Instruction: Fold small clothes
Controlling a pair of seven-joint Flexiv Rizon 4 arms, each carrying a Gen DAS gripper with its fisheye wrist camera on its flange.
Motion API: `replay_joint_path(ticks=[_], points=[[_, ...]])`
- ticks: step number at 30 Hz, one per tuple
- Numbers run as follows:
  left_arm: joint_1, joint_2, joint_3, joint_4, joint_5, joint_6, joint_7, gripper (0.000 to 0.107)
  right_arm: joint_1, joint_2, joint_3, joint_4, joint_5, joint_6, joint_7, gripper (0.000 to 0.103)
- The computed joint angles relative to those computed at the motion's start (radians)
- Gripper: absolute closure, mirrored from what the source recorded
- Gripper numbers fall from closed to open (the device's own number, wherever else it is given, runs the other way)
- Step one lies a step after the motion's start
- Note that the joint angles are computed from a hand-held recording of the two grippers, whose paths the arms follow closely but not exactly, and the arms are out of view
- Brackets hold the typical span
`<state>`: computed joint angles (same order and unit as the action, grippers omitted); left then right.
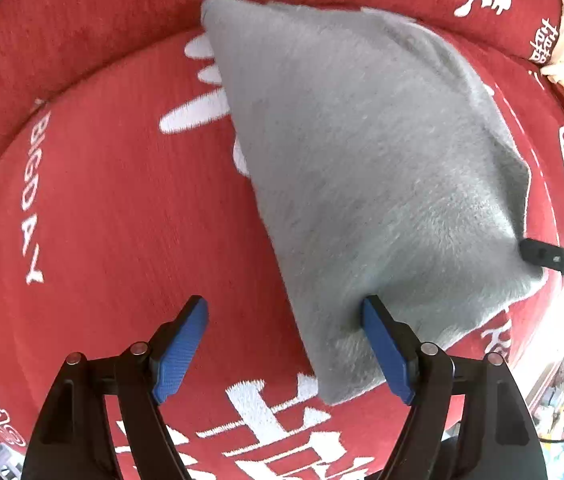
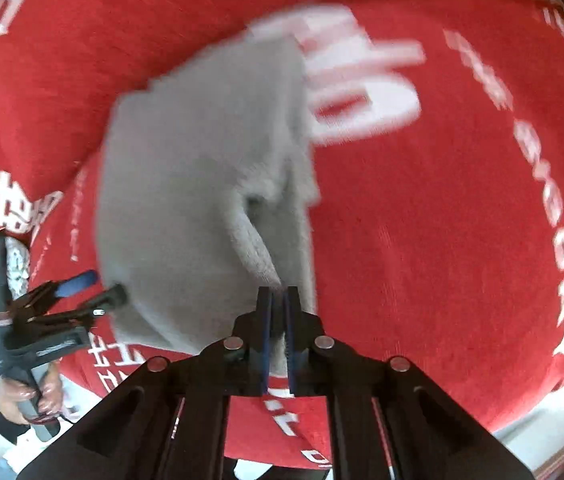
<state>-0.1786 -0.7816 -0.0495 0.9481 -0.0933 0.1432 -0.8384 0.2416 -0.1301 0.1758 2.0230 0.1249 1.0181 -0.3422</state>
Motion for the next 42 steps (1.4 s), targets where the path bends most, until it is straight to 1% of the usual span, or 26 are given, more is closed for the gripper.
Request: replay_joint_path(ticks=[1,2,3,7,11,13,15,17,19,21,23,26,30,31,32,33,37,39,42], points=[[0.001,0.001,0.001,0.004,0.000,-0.002,-0.001,0.027,0.001,0.000,0.001,0.027,0.007,0.051,0.014,0.096],[0.002,0.003,0.003,0.007,0.001,-0.005,-0.004,0.027,0.002,0.003,0.000,0.043,0.000,0.075,0.030,0.096],[0.002,0.003,0.003,0.005,0.001,-0.009,-0.006,0.027,0.003,0.005,-0.001,0.045,-0.006,0.072,0.035,0.096],[0.001,0.017,0.006,0.025,0.015,-0.001,0.007,0.027,0.014,0.023,0.001,0.024,-0.055,-0.018,0.040,0.095],[0.004,0.043,0.007,0.064,0.026,0.016,0.034,0.027,0.023,0.053,-0.004,0.018,-0.103,-0.068,0.127,0.095],[0.004,0.041,0.008,0.060,0.026,0.010,0.033,0.027,0.027,0.077,-0.006,0.031,-0.162,-0.065,0.192,0.095],[0.006,0.037,0.009,0.050,0.023,-0.003,0.026,0.027,0.028,0.094,-0.007,0.046,-0.228,-0.030,0.248,0.095],[0.008,0.034,0.010,0.041,0.024,-0.014,0.022,0.027,0.029,0.095,-0.004,0.046,-0.256,0.012,0.259,0.095],[0.007,0.034,0.012,0.037,0.026,-0.019,0.018,0.027,0.033,0.075,0.002,0.019,-0.219,0.025,0.206,0.095],[0.005,0.035,0.012,0.034,0.031,-0.020,0.017,0.027,0.039,0.041,0.009,-0.025,-0.161,-0.018,0.139,0.095],[0.005,0.034,0.013,0.027,0.034,-0.024,0.019,0.027,0.040,0.016,0.016,-0.047,-0.093,-0.058,0.099,0.095],[0.001,0.034,0.014,0.020,0.037,-0.028,0.011,0.027,0.036,0.003,0.018,-0.033,-0.029,-0.057,0.100,0.095],[0.006,0.033,0.015,0.009,0.036,-0.041,0.004,0.027,0.036,0.045,0.014,0.005,-0.034,-0.054,0.154,0.095],[0.007,0.031,0.016,0.004,0.037,-0.045,0.005,0.027,0.036,0.059,0.013,0.011,-0.046,-0.061,0.164,0.094],[0.006,0.031,0.017,0.002,0.040,-0.046,0.004,0.027,0.036,0.071,0.012,0.015,-0.061,-0.069,0.175,0.090],[0.003,0.033,0.017,0.004,0.043,-0.044,0.002,0.027,0.034,0.082,0.009,0.017,-0.076,-0.083,0.186,0.090],[-0.002,0.038,0.018,0.005,0.051,-0.040,0.003,0.027,0.022,0.096,-0.002,0.029,-0.101,-0.060,0.226,0.088],[-0.004,0.039,0.019,0.005,0.055,-0.037,0.002,0.027,0.016,0.097,-0.006,0.030,-0.109,-0.048,0.236,0.085],[-0.006,0.028,0.022,-0.023,0.062,-0.055,0.001,0.027,0.010,0.086,-0.010,0.017,-0.115,-0.050,0.224,0.069]])
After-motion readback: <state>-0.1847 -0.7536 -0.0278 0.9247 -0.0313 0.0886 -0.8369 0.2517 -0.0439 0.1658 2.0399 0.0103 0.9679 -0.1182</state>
